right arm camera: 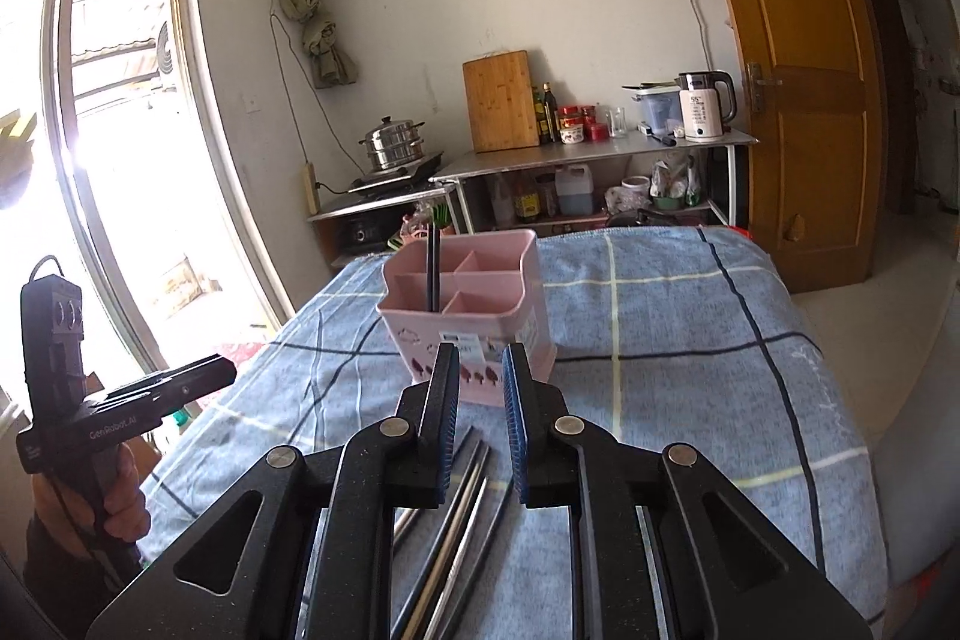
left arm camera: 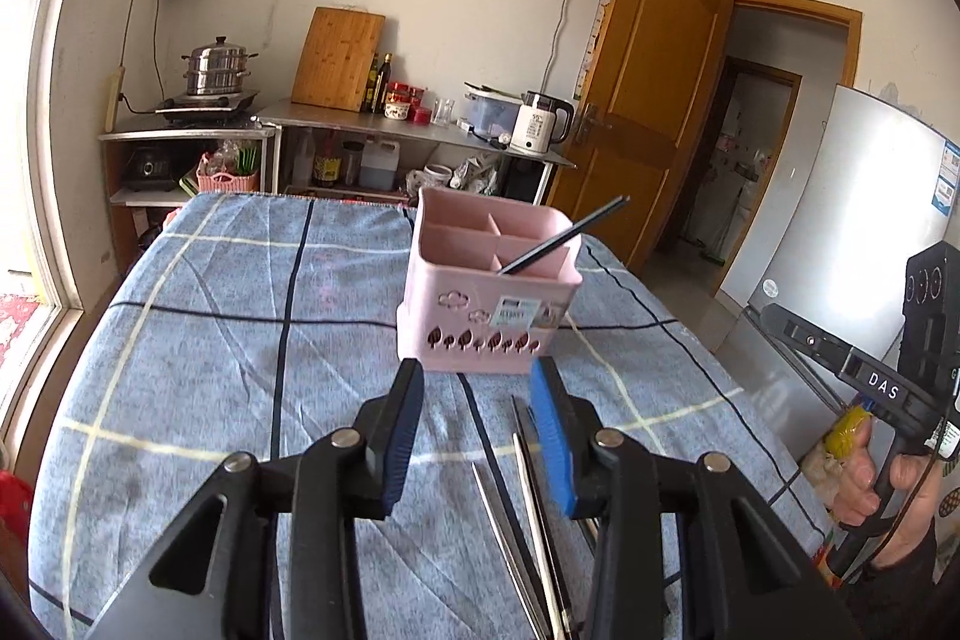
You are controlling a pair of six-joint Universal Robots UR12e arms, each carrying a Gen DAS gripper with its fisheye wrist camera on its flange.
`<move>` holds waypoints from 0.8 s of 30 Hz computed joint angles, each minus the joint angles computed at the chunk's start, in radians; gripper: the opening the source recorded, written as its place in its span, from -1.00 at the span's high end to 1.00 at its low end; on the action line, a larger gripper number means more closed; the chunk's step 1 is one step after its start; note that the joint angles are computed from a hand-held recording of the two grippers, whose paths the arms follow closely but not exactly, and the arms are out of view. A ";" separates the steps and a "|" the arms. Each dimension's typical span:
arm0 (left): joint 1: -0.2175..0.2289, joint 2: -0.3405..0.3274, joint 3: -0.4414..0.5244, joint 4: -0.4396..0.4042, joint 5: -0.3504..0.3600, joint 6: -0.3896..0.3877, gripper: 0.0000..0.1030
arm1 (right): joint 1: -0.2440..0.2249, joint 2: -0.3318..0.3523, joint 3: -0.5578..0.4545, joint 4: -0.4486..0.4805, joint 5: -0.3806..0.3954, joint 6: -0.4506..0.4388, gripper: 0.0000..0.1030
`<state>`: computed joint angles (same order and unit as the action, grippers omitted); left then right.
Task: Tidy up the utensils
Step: 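Move both open tools back down to the row of chopsticks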
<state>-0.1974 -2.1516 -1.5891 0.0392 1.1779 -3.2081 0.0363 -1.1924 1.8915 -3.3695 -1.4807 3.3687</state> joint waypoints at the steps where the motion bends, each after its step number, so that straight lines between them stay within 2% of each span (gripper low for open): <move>1: -0.002 0.003 -0.013 -0.002 0.001 -0.002 0.25 | 0.002 -0.002 0.011 0.000 -0.007 0.000 0.70; 12: -0.016 0.011 -0.057 -0.045 0.025 0.011 0.25 | 0.010 -0.006 0.050 0.032 -0.002 0.008 0.70; 21: -0.031 -0.016 -0.023 -0.141 0.044 0.045 0.25 | 0.013 0.016 0.033 0.081 0.021 0.007 0.70; 24: -0.041 -0.031 -0.001 -0.195 0.072 0.054 0.25 | 0.014 0.027 0.024 0.107 0.028 0.008 0.71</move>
